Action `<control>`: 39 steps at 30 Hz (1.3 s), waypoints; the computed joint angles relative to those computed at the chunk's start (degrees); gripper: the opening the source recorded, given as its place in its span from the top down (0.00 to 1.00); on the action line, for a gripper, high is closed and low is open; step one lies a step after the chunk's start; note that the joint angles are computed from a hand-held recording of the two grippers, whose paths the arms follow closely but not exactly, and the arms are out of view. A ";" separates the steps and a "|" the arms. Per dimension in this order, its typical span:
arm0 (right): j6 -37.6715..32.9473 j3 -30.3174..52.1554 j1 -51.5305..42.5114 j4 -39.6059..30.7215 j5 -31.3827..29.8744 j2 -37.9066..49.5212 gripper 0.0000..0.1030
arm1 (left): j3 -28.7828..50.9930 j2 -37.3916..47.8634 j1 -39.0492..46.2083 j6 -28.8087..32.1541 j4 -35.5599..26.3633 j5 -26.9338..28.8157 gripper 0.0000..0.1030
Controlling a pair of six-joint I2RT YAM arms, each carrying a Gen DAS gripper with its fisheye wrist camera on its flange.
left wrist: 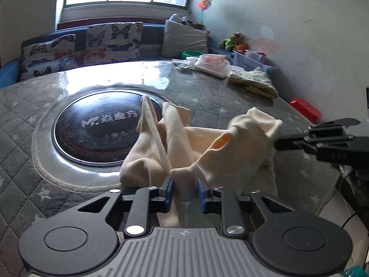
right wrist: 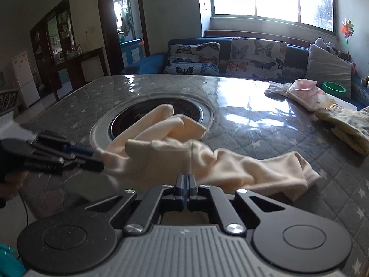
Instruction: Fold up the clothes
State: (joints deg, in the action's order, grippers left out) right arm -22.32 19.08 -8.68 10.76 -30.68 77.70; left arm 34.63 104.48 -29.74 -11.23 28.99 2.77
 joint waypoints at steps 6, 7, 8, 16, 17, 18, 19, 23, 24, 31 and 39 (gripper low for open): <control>-5.80 -1.39 -0.10 -6.04 0.58 -4.81 0.97 | -2.57 -1.50 -0.15 2.67 1.72 1.53 0.83; -4.70 -1.08 0.65 -4.59 1.00 -4.39 0.95 | -2.94 -1.60 -0.14 2.70 2.03 1.63 0.83; -3.25 -0.68 1.53 -2.64 1.53 -3.71 0.87 | -3.34 -1.68 -0.13 2.67 2.37 1.64 0.83; 0.19 11.88 10.24 4.75 6.50 13.79 0.64 | -4.84 -1.84 -0.25 2.66 3.91 1.49 0.83; -0.61 13.39 11.26 4.46 6.73 14.98 0.58 | -5.01 -1.94 -0.13 2.81 4.10 1.72 0.82; -1.18 14.23 11.77 4.20 6.67 15.59 0.56 | -5.15 -2.00 -0.02 2.90 4.29 1.90 0.82; -3.05 15.96 12.33 2.20 5.96 16.51 0.53 | -5.27 -2.03 0.08 2.95 4.49 2.04 0.81; -9.69 22.20 15.46 -3.90 5.22 19.77 0.37 | -5.57 -1.65 0.47 3.33 5.55 3.15 0.75; -10.07 23.00 15.81 -4.28 5.25 20.48 0.35 | -5.48 -1.34 0.45 3.47 5.72 3.43 0.75; -9.97 34.74 13.90 -16.67 4.52 30.82 0.48 | -4.63 0.39 0.35 4.32 5.76 3.32 0.77; -15.75 25.44 9.94 -18.80 2.37 20.82 0.95 | -5.16 -0.50 0.93 4.78 5.90 3.00 0.87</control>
State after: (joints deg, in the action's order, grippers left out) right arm -38.08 44.52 1.26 -8.04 -28.31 98.52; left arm 29.47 103.98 -28.81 -6.46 34.88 5.77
